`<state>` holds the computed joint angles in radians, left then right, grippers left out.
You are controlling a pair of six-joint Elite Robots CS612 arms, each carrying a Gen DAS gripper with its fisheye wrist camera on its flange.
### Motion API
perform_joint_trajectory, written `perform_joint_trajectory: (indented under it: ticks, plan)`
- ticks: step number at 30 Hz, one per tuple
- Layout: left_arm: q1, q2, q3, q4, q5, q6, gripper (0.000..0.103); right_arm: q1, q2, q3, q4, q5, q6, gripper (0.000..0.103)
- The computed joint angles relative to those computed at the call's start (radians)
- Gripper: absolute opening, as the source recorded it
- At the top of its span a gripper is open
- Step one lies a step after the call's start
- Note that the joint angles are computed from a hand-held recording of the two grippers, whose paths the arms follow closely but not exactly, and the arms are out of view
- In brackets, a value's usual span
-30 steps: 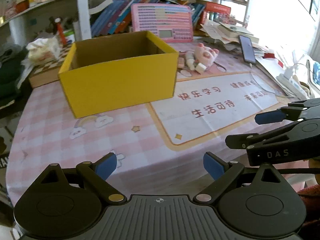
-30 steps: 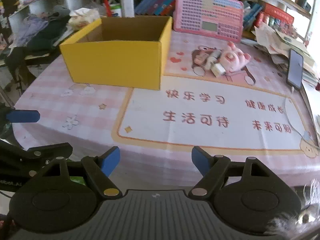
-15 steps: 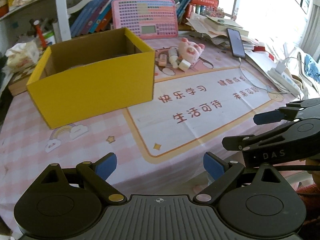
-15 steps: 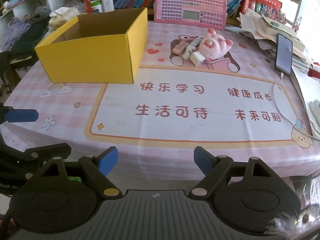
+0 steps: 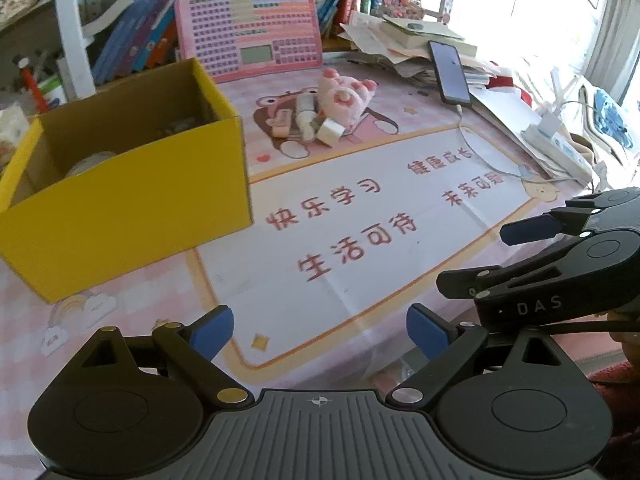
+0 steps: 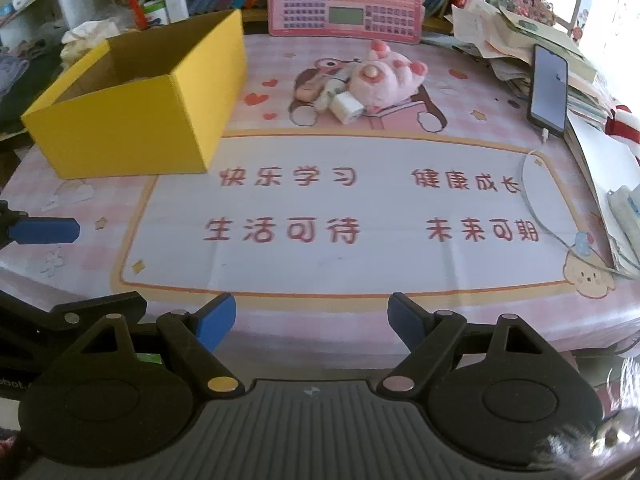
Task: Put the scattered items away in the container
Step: 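Reach the right tool to the pink plush pig while the left tool approaches the white plug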
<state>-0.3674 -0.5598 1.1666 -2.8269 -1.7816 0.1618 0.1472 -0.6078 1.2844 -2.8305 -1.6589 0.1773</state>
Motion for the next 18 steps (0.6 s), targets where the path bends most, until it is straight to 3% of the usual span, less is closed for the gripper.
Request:
perform_joint_trajectory:
  ticks: [11, 18]
  plan:
    - [-0.031, 0.079, -0.154, 0.094, -0.037, 0.029, 0.095, -0.051, 0.014, -0.026, 0.038, -0.001, 0.011, 0.083]
    - [-0.051, 0.128, -0.26, 0.147, -0.009, 0.034, 0.095, -0.087, 0.038, -0.066, 0.027, 0.021, 0.021, 0.083]
